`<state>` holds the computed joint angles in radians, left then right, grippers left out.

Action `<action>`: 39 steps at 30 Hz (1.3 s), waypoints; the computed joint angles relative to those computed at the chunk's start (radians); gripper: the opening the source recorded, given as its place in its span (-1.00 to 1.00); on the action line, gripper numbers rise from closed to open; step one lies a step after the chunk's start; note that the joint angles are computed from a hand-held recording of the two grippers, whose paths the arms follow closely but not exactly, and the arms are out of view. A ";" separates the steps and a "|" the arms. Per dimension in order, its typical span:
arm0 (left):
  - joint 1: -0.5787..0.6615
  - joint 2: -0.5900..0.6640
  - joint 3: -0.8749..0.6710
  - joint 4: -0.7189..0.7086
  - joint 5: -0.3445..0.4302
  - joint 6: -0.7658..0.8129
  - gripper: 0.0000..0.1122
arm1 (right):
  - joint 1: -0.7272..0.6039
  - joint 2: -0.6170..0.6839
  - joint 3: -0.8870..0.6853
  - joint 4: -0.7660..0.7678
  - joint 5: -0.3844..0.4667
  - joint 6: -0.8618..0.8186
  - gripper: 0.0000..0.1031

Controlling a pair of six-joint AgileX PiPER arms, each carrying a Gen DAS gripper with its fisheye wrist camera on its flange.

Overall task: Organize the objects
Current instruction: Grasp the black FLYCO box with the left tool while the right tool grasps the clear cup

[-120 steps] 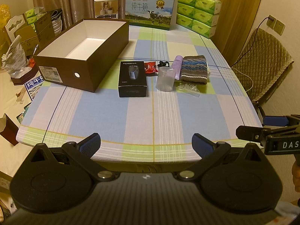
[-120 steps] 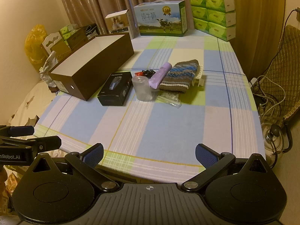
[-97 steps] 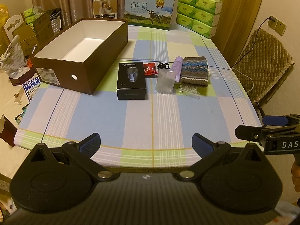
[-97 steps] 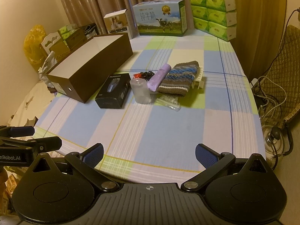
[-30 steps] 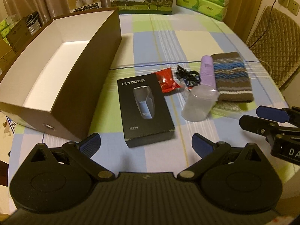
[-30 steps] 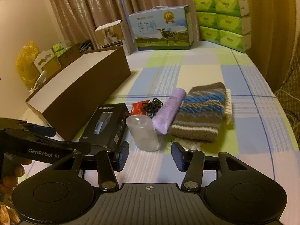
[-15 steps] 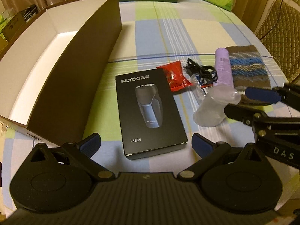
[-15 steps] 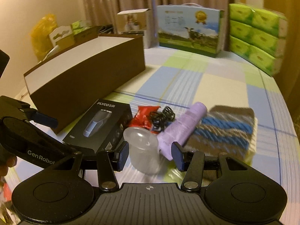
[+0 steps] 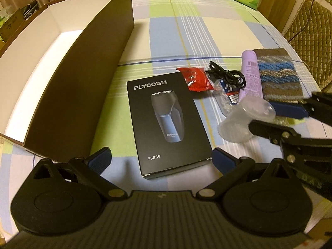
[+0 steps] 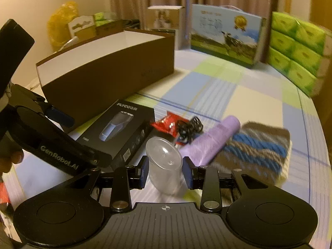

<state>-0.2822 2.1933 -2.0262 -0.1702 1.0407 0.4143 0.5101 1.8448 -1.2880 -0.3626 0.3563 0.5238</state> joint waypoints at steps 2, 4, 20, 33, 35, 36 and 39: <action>0.001 0.005 -0.008 -0.002 0.007 0.003 0.82 | 0.017 -0.007 -0.012 -0.016 0.047 0.040 -0.37; -0.001 0.010 -0.017 0.000 0.012 -0.007 0.82 | 0.021 -0.010 -0.021 0.016 0.067 0.029 -0.35; 0.002 0.028 -0.051 0.010 0.013 -0.030 0.81 | -0.030 0.040 -0.052 0.199 -0.006 -0.243 -0.45; -0.036 0.121 -0.196 0.030 0.082 -0.082 0.81 | -0.008 -0.101 0.045 -0.091 0.033 0.302 -0.45; -0.045 0.144 -0.232 0.047 0.093 -0.094 0.81 | -0.011 -0.125 0.053 -0.083 0.048 0.314 -0.45; -0.050 0.158 -0.252 0.055 0.099 -0.101 0.80 | -0.014 -0.137 0.058 -0.077 0.053 0.318 -0.45; -0.063 0.210 -0.337 0.074 0.137 -0.120 0.73 | -0.013 -0.169 0.073 -0.105 0.071 0.364 -0.45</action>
<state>-0.3448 2.4034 -2.3637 -0.0959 1.1779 0.2943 0.4967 1.6761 -1.2149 -0.4678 0.4276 0.8878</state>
